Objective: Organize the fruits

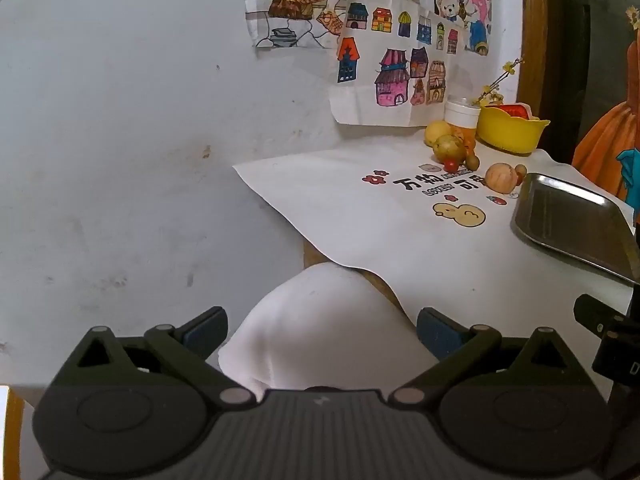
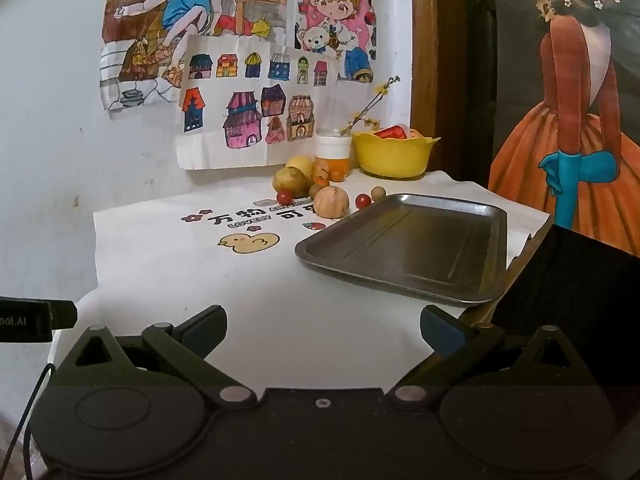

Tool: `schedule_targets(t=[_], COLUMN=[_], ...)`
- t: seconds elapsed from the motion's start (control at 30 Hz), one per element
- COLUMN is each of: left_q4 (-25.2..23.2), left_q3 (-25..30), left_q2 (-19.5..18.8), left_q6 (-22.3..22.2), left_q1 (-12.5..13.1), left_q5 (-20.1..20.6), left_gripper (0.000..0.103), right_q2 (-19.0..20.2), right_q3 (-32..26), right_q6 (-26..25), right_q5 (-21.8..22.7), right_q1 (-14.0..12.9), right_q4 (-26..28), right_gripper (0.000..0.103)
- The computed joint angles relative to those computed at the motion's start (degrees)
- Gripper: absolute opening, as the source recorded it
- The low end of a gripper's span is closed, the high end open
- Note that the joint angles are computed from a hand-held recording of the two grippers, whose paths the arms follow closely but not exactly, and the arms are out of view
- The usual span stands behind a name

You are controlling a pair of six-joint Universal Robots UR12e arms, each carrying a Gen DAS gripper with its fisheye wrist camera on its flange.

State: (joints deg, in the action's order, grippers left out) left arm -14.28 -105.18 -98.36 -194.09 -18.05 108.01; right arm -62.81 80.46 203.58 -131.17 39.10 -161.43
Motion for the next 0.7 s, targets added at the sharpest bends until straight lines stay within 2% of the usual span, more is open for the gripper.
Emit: schedule_targets(t=[0.7], left_q4=[-0.61], left_q3=[-0.27], left_q2=[0.38], left_q6=[-0.18], left_q1=[0.18], left_q5=[-0.25], left_gripper=[0.103], right_q2=[0.01], right_q3=[-0.67], right_q6=[1.07], right_q5=[2.02], right_q1=[-0.32], right_q4=[2.84], right_gripper=[0.103])
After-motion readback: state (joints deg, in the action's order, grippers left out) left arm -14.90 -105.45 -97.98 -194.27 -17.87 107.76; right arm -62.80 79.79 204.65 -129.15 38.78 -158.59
